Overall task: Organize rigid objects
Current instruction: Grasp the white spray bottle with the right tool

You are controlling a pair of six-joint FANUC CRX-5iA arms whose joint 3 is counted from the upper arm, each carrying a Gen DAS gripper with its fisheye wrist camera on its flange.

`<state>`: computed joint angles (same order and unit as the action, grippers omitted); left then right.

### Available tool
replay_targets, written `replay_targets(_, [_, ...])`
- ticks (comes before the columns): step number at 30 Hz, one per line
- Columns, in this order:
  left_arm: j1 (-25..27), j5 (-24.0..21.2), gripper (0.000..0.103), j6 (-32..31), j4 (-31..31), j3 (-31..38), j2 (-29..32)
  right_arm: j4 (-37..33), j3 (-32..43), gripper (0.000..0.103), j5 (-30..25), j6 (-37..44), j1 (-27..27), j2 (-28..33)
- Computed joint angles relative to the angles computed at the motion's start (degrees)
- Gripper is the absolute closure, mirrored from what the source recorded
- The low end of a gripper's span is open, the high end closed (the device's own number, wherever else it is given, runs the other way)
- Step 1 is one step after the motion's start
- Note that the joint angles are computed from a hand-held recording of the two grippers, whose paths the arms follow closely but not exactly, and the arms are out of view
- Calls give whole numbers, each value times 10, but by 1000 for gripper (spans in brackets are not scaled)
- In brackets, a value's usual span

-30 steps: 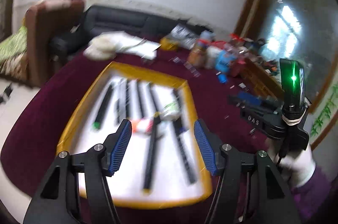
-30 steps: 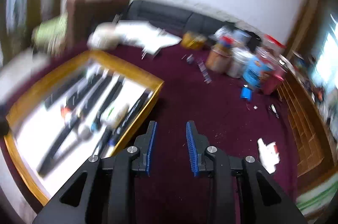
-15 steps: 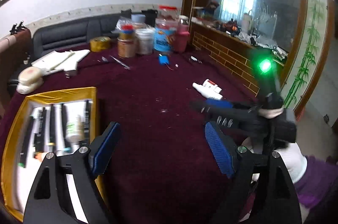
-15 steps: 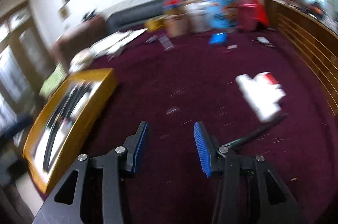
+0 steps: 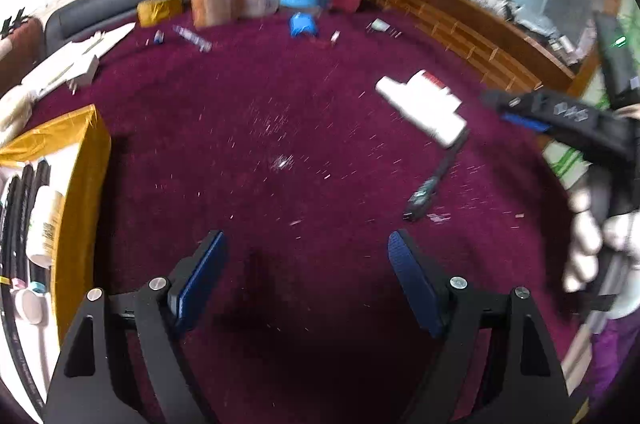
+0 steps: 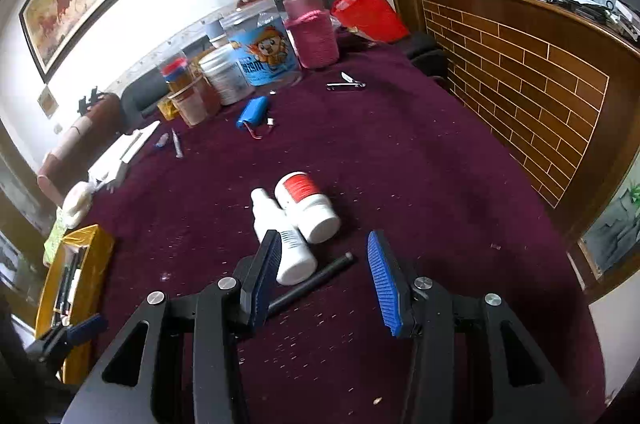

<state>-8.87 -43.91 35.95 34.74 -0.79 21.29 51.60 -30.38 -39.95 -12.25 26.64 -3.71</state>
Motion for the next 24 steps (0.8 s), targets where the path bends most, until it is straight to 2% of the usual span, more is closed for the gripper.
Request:
replay_targets(2, [1,-21,21,32,-18,18,18,-21,16,63,7,44,-6,11])
replay_targets(4, [-1,-2,20,5,-3,-1,11,-42,36,63,12,95,-5,27])
replay_targets(7, [0,-7,15,-5,4,-4,11,-91,85,63,8,201,-1,62])
replay_targets(10, [2,-36,0,-20,14,10,23,-132,129,63,-15,276,-3,98])
replay_targets(16, [-21,-10,0,22,-80,24,14,-255,202,73,-30,391,-23,146])
replay_targets(19, [-18,-12,0,14,-70,20,14,-247,197,77,-12,365,-26,150])
replay_targets(22, [-8,-28,0,-18,-37,17,17,-240,157,77,38,311,-29,119])
replay_targets(24, [-3,-54,12,-43,-5,21,23,-170,92,77,91,216,-28,73])
